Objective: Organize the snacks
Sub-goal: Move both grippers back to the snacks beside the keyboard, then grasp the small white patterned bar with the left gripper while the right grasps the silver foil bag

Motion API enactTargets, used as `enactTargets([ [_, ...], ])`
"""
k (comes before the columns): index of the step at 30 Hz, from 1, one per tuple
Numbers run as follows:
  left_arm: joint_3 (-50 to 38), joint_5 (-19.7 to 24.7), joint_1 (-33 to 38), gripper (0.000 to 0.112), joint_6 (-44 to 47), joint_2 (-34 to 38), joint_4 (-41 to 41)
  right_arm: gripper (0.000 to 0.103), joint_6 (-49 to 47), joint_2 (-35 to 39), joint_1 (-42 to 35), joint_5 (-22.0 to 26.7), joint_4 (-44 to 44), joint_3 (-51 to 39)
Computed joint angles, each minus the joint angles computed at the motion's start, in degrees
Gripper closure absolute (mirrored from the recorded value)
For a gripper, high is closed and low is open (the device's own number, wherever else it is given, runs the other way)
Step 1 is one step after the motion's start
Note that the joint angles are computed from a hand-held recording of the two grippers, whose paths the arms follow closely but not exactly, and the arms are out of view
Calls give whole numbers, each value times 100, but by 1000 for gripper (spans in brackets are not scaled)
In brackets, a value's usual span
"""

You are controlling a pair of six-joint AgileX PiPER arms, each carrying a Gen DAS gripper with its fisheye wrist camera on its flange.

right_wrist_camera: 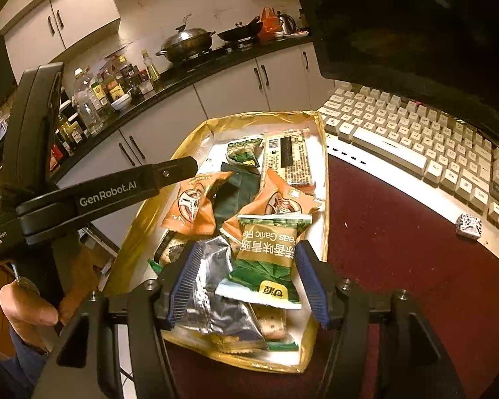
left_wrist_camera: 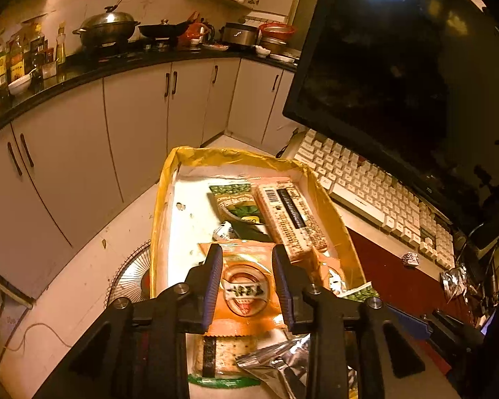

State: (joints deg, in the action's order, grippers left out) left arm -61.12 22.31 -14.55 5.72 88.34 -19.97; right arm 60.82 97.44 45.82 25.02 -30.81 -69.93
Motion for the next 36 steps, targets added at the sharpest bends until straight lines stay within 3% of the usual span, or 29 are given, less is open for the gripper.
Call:
enactTargets([
  [9, -48, 70, -373, 81, -646, -233, 638, 45, 1051, -931, -117, -194, -866, 820],
  [18, -411, 303, -1253, 81, -1531, -244, 1522, 45, 1944, -2357, -992, -66, -1297, 2052],
  [22, -759, 526, -1732, 66, -1584, -16, 1527, 44, 2418, -2968, -1574, 182, -1501, 2563],
  [25, -1294, 843, -2182, 65, -1574, 398, 1451, 44, 3230, -3318, -1750, 955, -2040, 2819],
  [33, -3618, 2078, -2939, 63, -1915, 2279, 1411, 41, 3498, -4081, -2991, 412, -1977, 3654],
  [36, -4828, 2701, -3143, 52, -2268, 3187, 1750, 41, 3204, -4184, -3311, 273, -1715, 3708],
])
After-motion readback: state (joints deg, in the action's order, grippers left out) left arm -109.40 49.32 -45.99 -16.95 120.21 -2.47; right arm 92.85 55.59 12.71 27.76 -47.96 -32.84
